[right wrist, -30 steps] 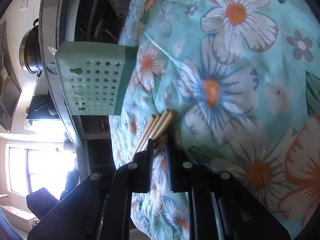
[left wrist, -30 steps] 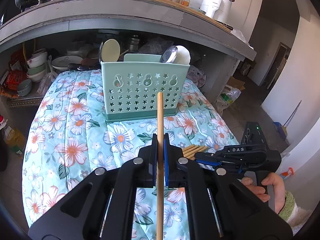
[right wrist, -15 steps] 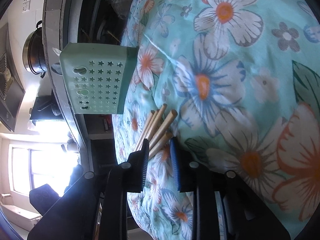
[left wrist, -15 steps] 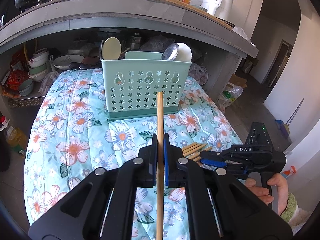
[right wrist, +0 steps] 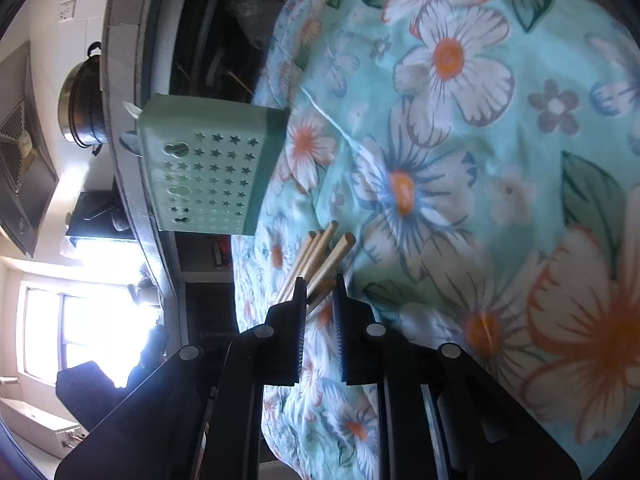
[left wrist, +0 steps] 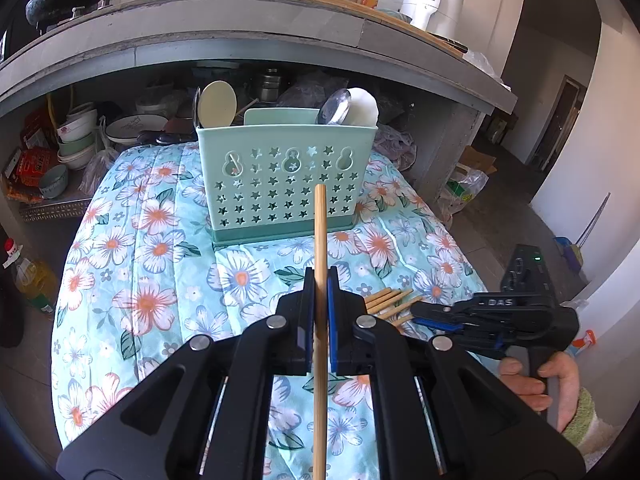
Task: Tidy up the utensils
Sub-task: 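Lift the chopstick upright with the left tool while the right tool grasps another chopstick, then carry the chopstick over the green holder with the left tool while the right tool lifts its chopstick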
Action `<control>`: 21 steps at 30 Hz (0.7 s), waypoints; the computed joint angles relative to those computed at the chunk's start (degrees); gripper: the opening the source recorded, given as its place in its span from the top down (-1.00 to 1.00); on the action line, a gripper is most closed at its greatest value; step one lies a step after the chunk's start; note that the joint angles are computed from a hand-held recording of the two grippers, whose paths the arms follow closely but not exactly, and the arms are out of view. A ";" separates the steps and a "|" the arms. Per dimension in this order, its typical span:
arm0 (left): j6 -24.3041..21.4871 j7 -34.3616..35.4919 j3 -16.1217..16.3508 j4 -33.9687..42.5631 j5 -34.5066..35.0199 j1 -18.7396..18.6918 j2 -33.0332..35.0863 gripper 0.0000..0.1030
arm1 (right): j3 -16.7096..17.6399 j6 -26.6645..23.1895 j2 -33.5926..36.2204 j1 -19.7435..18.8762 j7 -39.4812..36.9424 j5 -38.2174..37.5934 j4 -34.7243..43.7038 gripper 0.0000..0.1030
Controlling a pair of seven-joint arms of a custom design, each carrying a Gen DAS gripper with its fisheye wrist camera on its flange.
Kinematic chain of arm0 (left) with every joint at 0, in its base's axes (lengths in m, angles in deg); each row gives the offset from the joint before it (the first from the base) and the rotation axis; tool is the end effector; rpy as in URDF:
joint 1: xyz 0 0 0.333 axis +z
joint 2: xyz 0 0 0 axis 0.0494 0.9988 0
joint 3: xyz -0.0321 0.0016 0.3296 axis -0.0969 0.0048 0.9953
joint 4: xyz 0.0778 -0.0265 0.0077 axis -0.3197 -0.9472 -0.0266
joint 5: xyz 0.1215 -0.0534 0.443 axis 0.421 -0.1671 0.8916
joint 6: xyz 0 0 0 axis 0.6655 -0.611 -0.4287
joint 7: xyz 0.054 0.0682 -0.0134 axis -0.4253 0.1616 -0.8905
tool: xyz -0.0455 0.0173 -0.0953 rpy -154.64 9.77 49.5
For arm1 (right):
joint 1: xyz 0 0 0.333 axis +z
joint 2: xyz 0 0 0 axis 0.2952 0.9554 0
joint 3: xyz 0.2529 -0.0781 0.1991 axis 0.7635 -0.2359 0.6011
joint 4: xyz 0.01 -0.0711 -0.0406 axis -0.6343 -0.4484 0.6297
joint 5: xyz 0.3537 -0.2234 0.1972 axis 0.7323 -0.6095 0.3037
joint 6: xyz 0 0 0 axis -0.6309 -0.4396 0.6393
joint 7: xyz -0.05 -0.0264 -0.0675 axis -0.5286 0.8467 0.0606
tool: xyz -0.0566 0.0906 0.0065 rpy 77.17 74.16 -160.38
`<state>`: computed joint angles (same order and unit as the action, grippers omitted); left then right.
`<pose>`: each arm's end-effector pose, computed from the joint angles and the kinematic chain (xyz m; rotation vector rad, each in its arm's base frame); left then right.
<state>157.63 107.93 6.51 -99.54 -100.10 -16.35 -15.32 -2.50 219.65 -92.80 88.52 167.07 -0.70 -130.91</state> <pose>0.4899 -0.2515 0.5690 -1.4252 2.2374 -1.1722 0.4385 0.1394 0.4248 -0.7843 1.8925 0.4243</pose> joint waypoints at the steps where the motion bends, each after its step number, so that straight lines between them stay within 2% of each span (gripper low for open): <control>1: 0.01 -0.02 -0.01 0.06 0.05 0.02 0.05 0.92 | 2.01 -0.01 0.07 -1.98 0.07 0.00 -0.40 0.76; 4: 0.33 -0.54 -0.25 0.17 0.46 0.26 0.09 0.92 | 7.35 -0.18 0.36 -7.09 0.52 -0.40 -0.99 0.79; 8: 0.51 -1.57 -0.44 0.52 1.17 0.62 0.10 0.92 | 18.09 -0.97 1.22 -17.11 1.24 -1.54 -1.09 0.82; 11: 0.89 -2.10 -0.48 0.77 1.57 0.71 0.04 0.92 | 23.19 -1.88 1.24 -22.07 1.32 -2.43 -0.74 0.84; 13: 1.06 -2.33 -0.36 1.04 1.41 0.57 0.23 0.92 | 25.29 -2.53 1.00 -24.18 0.84 -2.97 -0.39 0.85; 17: 1.39 -2.63 0.22 1.59 -0.12 0.04 0.49 0.92 | 26.72 -2.22 1.37 -25.02 -0.33 -3.39 0.40 0.86; 21: 0.22 -0.69 1.96 2.36 -4.73 -1.48 0.47 0.92 | 29.94 -1.17 1.88 -27.40 0.11 -4.03 0.36 0.87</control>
